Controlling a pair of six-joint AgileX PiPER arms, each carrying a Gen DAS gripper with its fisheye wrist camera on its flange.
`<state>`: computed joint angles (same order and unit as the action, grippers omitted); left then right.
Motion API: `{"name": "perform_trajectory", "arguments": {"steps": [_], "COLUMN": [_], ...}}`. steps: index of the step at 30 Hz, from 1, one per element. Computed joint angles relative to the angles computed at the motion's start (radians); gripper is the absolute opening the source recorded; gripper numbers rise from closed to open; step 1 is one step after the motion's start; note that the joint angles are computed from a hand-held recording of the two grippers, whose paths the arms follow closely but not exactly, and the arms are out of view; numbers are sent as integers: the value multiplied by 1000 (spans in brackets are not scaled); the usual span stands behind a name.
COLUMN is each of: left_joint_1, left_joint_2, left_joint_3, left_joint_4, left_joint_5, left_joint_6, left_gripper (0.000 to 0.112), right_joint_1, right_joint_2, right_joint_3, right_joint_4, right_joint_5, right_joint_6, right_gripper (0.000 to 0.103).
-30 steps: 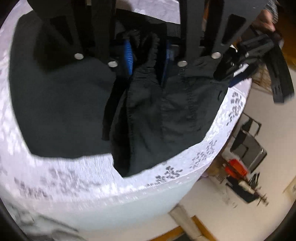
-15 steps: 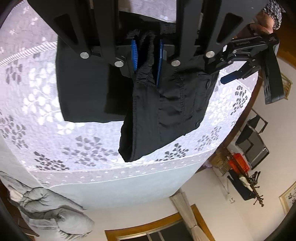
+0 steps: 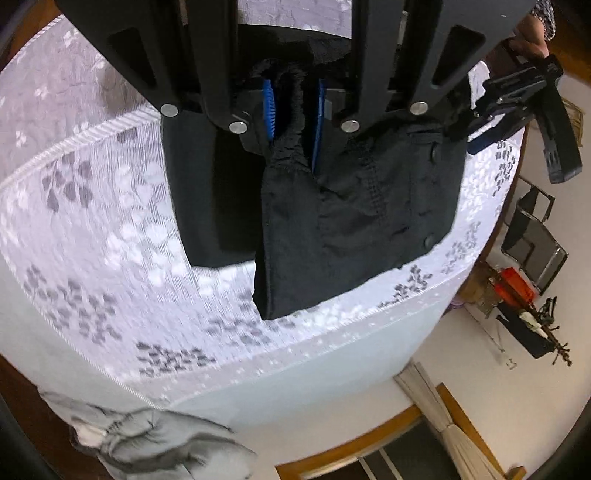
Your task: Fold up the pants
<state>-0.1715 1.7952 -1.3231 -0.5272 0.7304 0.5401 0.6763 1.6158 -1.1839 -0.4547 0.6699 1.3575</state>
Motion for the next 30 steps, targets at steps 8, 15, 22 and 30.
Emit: {"name": "perform_trajectory", "arguments": {"steps": [8, 15, 22, 30], "left_joint_1": [-13, -4, -17, -38], "left_joint_2": [48, 7, 6, 7], "left_joint_3": [-22, -12, -5, -18], "left_joint_4": [17, 25, 64, 75], "left_joint_5": [-19, -20, -18, -16], "left_joint_6": [-27, -29, -55, -77], "left_gripper": [95, 95, 95, 95], "right_joint_1": [-7, 66, -6, 28], "right_joint_2": [29, -22, -26, -83], "right_joint_3": [43, 35, 123, 103], "right_joint_4": [-18, -85, 60, -27], "right_joint_5": [15, 127, -78, -2], "right_joint_6": [-13, -6, -50, -9], "right_gripper": [40, 63, 31, 14]}}
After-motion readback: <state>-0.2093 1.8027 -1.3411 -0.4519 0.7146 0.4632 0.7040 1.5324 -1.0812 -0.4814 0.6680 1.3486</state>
